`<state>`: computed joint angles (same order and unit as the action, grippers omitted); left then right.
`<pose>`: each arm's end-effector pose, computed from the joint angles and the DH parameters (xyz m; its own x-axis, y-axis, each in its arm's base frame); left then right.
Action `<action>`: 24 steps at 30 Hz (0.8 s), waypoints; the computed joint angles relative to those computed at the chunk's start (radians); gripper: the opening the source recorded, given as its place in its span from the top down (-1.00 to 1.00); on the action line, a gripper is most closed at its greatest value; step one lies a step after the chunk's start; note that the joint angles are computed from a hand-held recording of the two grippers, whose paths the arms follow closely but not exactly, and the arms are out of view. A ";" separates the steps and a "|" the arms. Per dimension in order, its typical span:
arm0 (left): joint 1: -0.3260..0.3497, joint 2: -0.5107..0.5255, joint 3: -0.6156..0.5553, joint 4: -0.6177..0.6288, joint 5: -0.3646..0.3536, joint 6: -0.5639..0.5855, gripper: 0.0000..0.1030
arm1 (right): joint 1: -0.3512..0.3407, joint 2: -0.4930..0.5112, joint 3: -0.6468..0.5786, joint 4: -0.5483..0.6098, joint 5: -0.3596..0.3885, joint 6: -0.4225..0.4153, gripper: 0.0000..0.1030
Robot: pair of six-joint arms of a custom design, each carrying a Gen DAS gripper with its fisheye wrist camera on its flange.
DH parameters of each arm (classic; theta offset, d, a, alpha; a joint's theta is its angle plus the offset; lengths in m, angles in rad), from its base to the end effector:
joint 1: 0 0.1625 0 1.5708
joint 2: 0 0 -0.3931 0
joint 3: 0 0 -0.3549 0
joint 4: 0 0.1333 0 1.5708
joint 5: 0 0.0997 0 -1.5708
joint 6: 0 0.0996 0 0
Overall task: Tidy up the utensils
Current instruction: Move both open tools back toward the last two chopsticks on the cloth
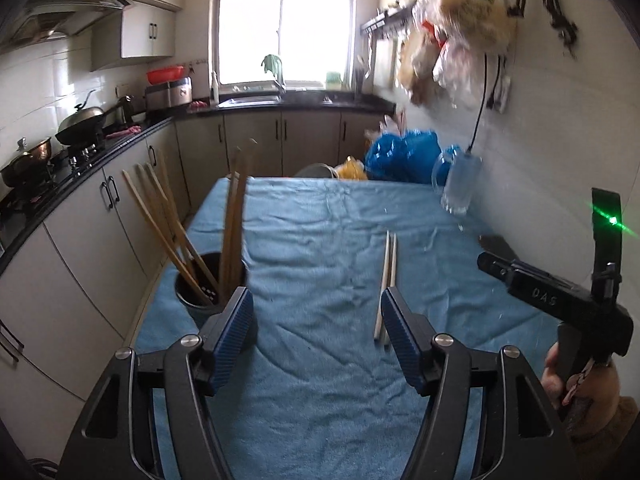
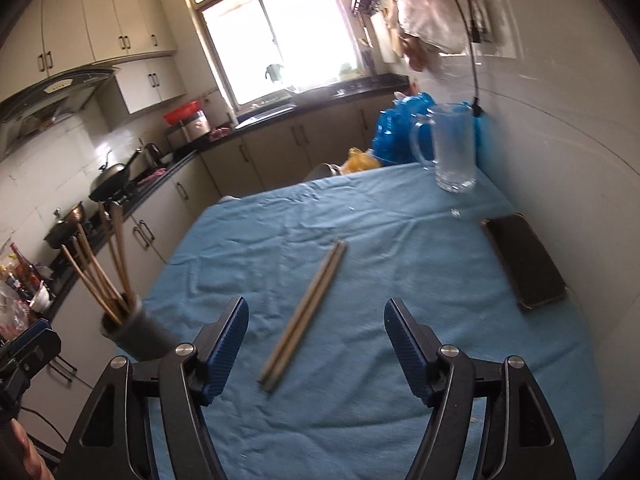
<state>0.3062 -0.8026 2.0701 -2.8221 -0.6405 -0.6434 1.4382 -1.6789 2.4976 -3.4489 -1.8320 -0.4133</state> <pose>-0.3914 -0.3473 0.0454 -0.7062 0.2782 -0.6511 0.6621 0.5853 -0.4680 0.0626 -0.3441 0.3340 -0.8757 0.1266 0.4660 -0.3134 0.5852 -0.7479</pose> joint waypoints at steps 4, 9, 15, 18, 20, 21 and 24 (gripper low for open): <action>0.017 0.048 -0.037 0.020 -0.027 0.016 -0.28 | -0.058 -0.018 0.011 0.017 0.028 -0.004 -0.46; 0.061 0.113 -0.090 -0.005 -0.094 0.067 -0.28 | -0.115 -0.006 0.013 0.009 0.063 -0.021 -0.46; 0.147 0.216 -0.173 -0.074 -0.218 0.137 -0.27 | -0.191 0.048 0.019 -0.064 0.128 -0.052 -0.46; 0.194 0.272 -0.237 -0.075 -0.270 0.163 -0.14 | -0.230 0.077 0.022 -0.107 0.169 -0.062 -0.46; 0.221 0.308 -0.283 -0.075 -0.300 0.184 -0.08 | -0.255 0.085 0.019 -0.110 0.207 -0.057 -0.46; 0.235 0.332 -0.315 -0.067 -0.307 0.193 -0.06 | -0.268 0.088 0.018 -0.110 0.227 -0.057 -0.46; 0.267 0.391 -0.401 -0.032 -0.322 0.225 0.08 | -0.293 0.100 0.014 -0.114 0.267 -0.061 -0.46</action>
<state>0.5734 -0.4116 1.6687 -2.8542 -0.9626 -0.4183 1.1448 -1.5791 2.5116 -3.5634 -1.5646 -0.4746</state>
